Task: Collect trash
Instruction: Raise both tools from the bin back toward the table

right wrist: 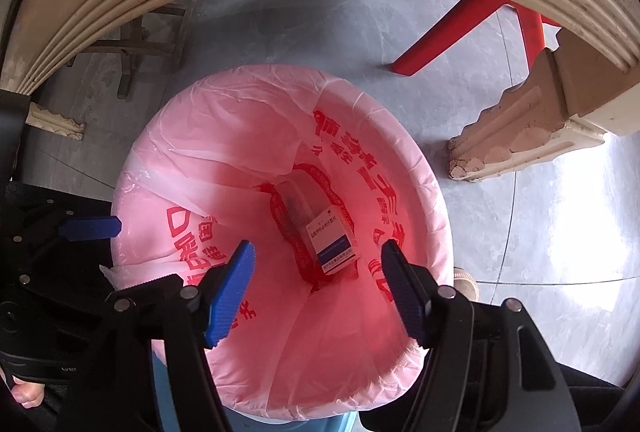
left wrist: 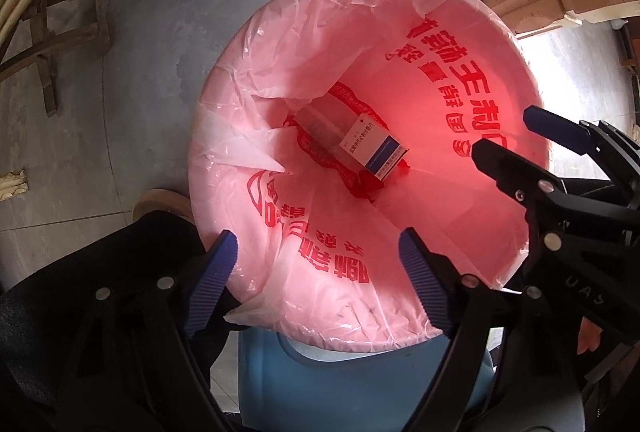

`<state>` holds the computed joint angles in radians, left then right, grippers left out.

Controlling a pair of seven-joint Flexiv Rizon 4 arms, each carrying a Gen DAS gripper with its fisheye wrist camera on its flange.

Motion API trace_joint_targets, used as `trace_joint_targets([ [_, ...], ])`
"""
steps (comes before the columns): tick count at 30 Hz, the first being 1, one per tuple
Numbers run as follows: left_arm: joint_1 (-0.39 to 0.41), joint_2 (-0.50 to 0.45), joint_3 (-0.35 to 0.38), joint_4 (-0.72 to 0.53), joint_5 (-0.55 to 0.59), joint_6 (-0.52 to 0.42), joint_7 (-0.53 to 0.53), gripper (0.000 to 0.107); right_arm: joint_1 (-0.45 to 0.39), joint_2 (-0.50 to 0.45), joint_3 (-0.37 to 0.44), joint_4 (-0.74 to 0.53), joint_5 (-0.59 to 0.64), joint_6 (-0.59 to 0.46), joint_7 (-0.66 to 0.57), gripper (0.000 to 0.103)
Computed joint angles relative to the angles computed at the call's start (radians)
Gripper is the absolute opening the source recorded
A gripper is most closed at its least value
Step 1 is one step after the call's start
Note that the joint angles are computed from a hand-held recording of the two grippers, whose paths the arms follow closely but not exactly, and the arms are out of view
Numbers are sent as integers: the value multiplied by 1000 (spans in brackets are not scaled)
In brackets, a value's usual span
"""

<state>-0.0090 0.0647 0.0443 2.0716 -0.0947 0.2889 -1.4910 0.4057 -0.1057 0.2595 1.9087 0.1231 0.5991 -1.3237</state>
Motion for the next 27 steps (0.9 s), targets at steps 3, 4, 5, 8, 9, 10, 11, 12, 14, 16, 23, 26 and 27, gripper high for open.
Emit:
trace_joint_targets([
  [3, -2, 2, -3, -2, 7, -3, 0, 81, 0, -1, 0, -1, 0, -3, -2, 65],
  [4, -3, 3, -3, -1, 6, -1, 0, 81, 0, -1, 0, 0, 0, -3, -2, 65],
  [5, -4, 3, -3, 0, 6, 0, 0, 81, 0, -1, 0, 0, 1, -2, -2, 65],
  [8, -5, 5, -4, 1, 7, 0, -2, 81, 0, -1, 0, -1, 3, -4, -1, 65],
  [9, -4, 5, -3, 1, 7, 0, -1, 81, 0, -1, 0, -2, 5, -5, -1, 65],
  [10, -5, 5, -4, 0, 9, -1, -3, 81, 0, -2, 0, -2, 7, -6, -1, 65],
  [11, -4, 5, -3, 2, 7, 1, -1, 81, 0, -2, 0, -2, 7, -6, 0, 65],
  [12, -4, 6, -3, 2, 6, 2, 0, 81, -1, -2, 0, -3, 8, -7, 0, 65],
  [14, -5, 7, -3, 3, 7, 2, 0, 81, -2, -2, -1, -3, 12, -7, 0, 65],
  [16, -5, 9, -4, 2, 13, 1, 1, 81, -2, -1, 0, -2, 14, -4, 1, 65],
  [23, -6, 34, -4, -2, 48, 5, 12, 81, -6, 15, -3, 1, 13, -4, 5, 65],
  [26, -7, 59, -4, -1, 62, 12, 13, 81, -10, 38, -3, 2, 18, -4, -1, 65],
  [27, -8, 77, -3, 0, 74, 14, 12, 81, -12, 49, -3, 0, 28, -5, -9, 65],
])
